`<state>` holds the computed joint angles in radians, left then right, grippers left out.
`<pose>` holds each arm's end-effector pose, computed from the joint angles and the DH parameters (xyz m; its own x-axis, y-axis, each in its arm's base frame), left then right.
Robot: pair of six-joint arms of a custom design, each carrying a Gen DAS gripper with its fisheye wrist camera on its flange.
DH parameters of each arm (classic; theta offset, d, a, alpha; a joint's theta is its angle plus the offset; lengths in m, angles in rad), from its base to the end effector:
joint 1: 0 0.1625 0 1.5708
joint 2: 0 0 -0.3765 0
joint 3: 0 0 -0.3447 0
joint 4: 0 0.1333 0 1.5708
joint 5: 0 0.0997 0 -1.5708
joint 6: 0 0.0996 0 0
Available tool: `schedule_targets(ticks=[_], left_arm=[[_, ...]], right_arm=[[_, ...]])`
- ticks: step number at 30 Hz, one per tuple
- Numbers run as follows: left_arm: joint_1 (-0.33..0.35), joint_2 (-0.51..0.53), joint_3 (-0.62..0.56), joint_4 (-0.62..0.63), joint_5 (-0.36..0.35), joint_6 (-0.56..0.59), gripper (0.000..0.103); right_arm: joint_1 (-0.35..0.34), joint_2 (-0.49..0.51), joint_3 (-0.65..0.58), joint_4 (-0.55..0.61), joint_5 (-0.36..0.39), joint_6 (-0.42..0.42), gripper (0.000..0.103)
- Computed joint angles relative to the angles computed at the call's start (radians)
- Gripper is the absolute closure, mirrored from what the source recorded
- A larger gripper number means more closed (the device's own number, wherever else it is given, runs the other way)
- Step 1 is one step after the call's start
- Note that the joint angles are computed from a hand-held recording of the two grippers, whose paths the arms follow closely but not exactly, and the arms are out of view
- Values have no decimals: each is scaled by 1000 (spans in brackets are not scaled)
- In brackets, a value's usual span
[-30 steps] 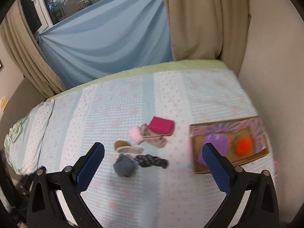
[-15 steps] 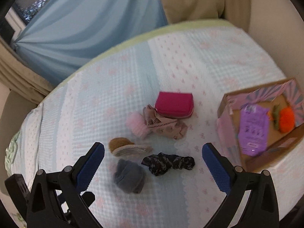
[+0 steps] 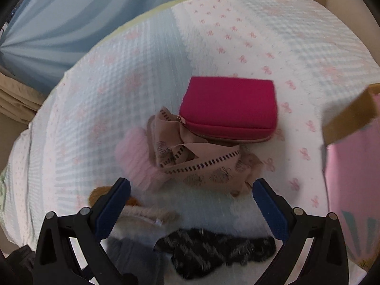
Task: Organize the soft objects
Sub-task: 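Grasp the grey fuzzy sock with the left tool while the right tool grasps the pink mask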
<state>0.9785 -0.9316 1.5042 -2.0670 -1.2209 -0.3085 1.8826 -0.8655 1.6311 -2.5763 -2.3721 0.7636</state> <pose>-0.1997 -0.5967 0.1770 -0.8977 0.2692 -0.3488 0.2982 0.9540 -0.0311 0.2447 -0.5577 0.1667 -0.7222 0.6025 0.3397 0.2789 0.7031 -0.6541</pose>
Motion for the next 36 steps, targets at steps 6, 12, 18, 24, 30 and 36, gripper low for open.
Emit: schedule_targets(ticks=[6,12,18,24,30,36], left_arm=[[13,23,20,-47,-13,5,2],[19,41,11,-63,-4,8,24],[15,43,12,-71,24,26,41],[3,29,16,-68,45,37,50],[-7,-10,40,-66,69,45,53],[-17,-56,61,-73,84,51,53]], right_arm=[[-37,10,20,-62,-4,-25,23],[-48,-8,62,-124,-16,-60,45],[-46,-2,58,-120,-54,-64,70],[-25,9,32,-71,-94,-81,78],[-4,-8,60,-103,-90,-82,81],[33,-26,78,-118,-109,-70,81]])
